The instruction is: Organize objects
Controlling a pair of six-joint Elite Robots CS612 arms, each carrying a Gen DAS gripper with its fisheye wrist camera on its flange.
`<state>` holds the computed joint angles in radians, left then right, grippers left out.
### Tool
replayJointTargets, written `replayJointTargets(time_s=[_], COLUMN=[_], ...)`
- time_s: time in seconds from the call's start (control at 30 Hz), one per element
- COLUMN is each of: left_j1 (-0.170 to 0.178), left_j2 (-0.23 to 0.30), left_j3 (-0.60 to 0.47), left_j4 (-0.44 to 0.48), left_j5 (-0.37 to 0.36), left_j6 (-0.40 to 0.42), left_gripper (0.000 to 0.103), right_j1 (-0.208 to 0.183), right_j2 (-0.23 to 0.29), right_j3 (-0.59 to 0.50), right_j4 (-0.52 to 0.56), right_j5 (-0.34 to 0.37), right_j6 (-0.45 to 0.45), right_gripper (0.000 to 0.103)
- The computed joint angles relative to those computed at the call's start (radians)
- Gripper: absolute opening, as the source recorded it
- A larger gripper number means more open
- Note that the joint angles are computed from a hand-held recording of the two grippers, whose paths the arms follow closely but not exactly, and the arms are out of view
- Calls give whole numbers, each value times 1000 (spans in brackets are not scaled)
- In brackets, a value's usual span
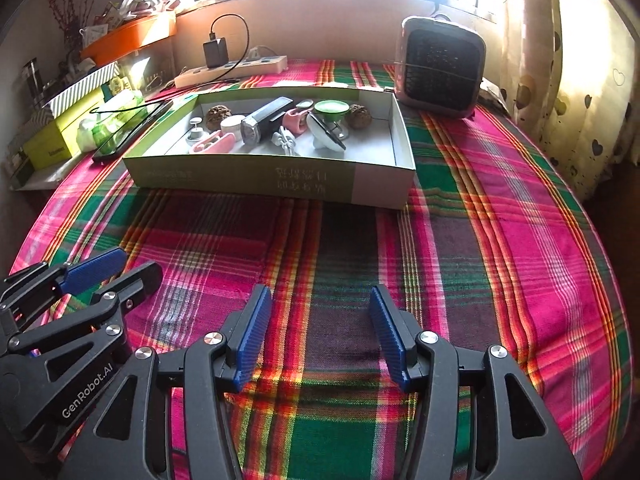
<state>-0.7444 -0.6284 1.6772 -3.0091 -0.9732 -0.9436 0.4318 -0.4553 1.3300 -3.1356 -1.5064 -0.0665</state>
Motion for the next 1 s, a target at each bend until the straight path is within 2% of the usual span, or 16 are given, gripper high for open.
replayJointTargets(time_s=[0.13, 1.0], left_j1=[-4, -11], left_j2=[0, 1], left_j3=[-2, 3], left_j4=[12, 9], left_j5=[11, 27], left_j6=[-11, -31], left_gripper=[36, 36], right_j1=[2, 1], right_j2=[0, 0], right_j3=[7, 7], right_j4=[-13, -16], right_j5=[-18, -15], right_j6=[1, 3], right_gripper=[59, 62])
